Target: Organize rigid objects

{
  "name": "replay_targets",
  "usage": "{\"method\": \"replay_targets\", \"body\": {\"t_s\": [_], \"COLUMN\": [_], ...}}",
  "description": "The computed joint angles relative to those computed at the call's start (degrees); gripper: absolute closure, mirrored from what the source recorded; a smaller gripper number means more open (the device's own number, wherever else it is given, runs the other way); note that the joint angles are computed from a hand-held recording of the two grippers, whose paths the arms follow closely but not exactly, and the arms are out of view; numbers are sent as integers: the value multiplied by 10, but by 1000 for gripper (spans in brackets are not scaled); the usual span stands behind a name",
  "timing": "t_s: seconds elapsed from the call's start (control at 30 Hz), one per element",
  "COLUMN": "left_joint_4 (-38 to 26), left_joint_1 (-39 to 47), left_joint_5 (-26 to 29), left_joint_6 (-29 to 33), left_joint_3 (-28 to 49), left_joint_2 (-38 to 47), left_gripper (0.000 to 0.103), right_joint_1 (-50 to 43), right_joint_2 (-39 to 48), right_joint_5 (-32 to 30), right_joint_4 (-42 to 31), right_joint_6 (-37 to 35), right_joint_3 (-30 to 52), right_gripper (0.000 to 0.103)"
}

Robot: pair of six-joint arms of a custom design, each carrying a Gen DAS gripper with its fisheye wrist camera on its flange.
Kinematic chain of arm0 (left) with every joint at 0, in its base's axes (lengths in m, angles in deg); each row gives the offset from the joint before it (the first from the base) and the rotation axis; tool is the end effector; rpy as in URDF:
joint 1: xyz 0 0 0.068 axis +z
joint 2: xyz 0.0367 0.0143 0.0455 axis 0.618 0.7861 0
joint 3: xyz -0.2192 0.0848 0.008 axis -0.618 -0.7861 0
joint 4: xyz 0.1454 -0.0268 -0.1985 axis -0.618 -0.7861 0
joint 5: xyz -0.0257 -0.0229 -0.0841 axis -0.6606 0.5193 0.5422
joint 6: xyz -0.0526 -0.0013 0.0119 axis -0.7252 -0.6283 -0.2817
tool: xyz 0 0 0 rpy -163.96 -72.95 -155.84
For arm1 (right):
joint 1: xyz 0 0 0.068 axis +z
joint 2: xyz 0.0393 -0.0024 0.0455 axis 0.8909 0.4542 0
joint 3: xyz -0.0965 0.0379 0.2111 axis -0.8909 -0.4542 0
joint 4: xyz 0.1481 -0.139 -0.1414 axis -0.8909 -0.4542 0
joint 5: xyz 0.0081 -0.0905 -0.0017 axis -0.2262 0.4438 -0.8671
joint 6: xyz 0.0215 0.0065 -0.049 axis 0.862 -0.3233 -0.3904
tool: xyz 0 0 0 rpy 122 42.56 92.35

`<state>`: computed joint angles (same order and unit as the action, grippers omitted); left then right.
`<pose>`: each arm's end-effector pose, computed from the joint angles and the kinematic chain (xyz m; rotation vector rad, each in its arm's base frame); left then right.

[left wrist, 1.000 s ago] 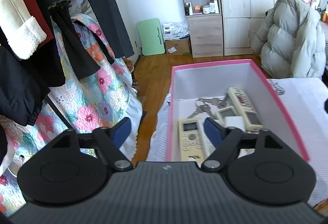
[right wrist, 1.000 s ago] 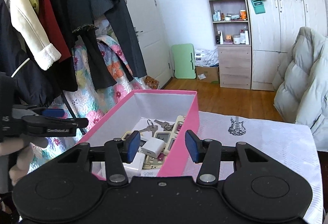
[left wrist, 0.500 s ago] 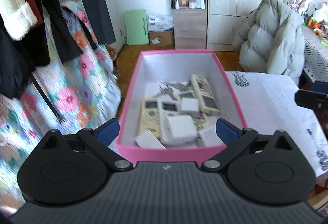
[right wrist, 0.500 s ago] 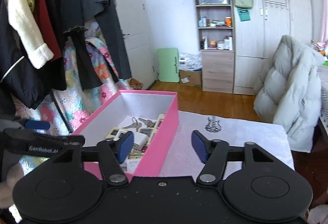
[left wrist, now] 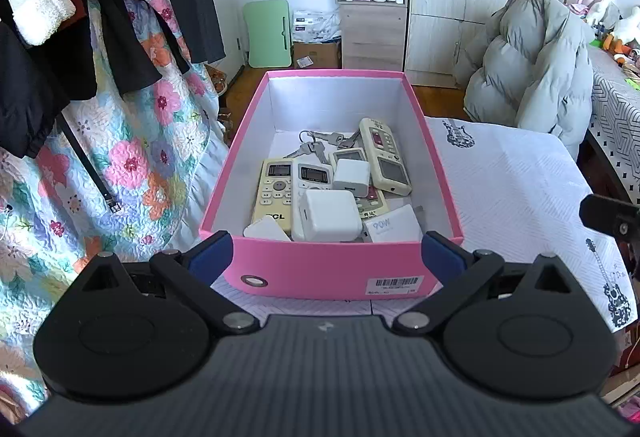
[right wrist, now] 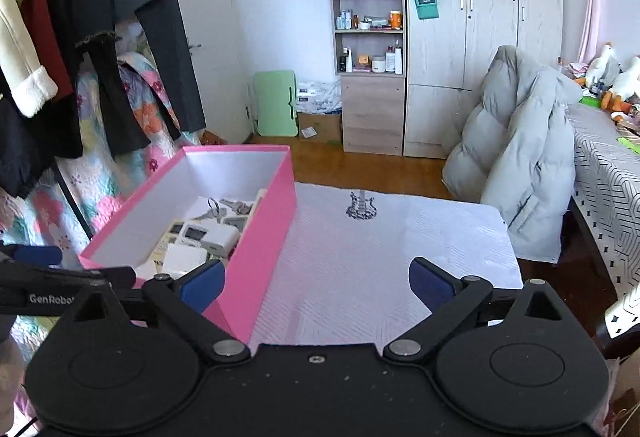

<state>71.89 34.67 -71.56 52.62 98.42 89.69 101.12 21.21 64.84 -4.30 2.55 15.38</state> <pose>0.2670 -0.0156 0.0883 0.0979 2.3053 0.0087 0.2306 0.1610 0.1103 0.0001 2.1859 0.1017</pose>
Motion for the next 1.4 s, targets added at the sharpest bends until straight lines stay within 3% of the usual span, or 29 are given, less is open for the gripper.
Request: {"method": "replay_targets", "body": {"t_s": [0.2, 0.57, 0.83, 1.4], "left_joint_4": [8, 28, 66, 93], "left_joint_1": [-12, -36, -79, -95], "left_joint_5": [-6, -14, -60, -64], "left_joint_6": [7, -22, -7, -30], "left_joint_3": [-17, -31, -48, -70], "left_joint_2": [-14, -6, 7, 4], "left_gripper": [1, 1, 1, 1], "right_joint_1": [3, -6, -3, 7], "right_joint_2": [-8, -29, -22, -26], "right_joint_5": [34, 31, 34, 65], "right_joint_4": [-42, -1, 17, 12], "right_joint_6": [15, 16, 30, 43], "right_joint_3": [0, -51, -65, -77], "right_gripper": [3, 3, 3, 3]}}
